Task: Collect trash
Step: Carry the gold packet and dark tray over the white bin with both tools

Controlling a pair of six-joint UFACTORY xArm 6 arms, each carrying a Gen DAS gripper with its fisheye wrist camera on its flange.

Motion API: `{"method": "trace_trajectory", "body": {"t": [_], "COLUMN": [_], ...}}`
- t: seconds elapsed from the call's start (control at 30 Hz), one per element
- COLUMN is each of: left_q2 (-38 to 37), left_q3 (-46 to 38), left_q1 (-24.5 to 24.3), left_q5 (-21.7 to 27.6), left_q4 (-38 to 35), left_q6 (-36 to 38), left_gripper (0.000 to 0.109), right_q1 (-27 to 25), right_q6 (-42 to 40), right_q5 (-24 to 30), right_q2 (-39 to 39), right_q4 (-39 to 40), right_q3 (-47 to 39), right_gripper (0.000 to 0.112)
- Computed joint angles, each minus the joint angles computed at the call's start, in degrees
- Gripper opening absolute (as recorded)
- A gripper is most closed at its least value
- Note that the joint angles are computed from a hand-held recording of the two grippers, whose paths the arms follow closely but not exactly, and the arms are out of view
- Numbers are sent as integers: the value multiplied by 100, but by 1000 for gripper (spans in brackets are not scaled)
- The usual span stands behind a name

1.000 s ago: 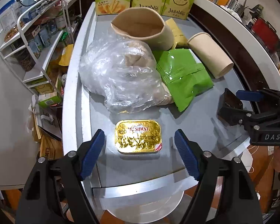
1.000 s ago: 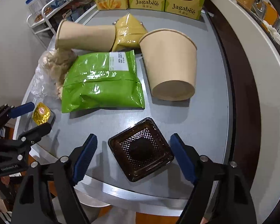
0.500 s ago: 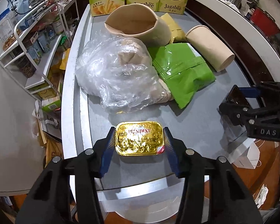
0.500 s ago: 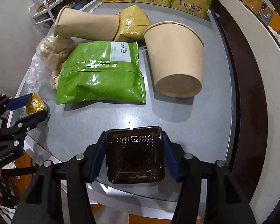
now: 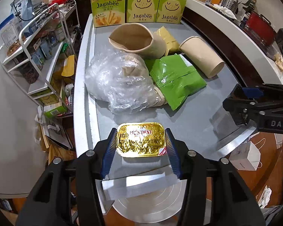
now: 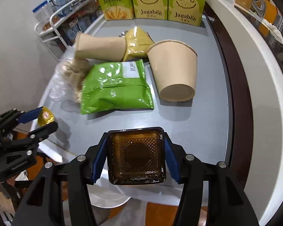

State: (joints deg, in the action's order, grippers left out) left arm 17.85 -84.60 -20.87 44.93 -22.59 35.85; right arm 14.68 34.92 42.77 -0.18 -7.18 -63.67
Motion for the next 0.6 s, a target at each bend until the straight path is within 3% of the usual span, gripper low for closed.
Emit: {"method": "trace_trajectory", "body": {"t": [0.6], "left_q2": [-1262], "left_q3": [1276], "left_q1": [264], "left_q5": [-86], "left_q4": [-191], "left_q6": [384], "left_gripper": [51], "right_q1": [798], "right_q6": [-452], "right_q5": [-313], "right_q2": [-628], "right_q4": [1050], "right_q3": [428], "right_gripper": [54]}}
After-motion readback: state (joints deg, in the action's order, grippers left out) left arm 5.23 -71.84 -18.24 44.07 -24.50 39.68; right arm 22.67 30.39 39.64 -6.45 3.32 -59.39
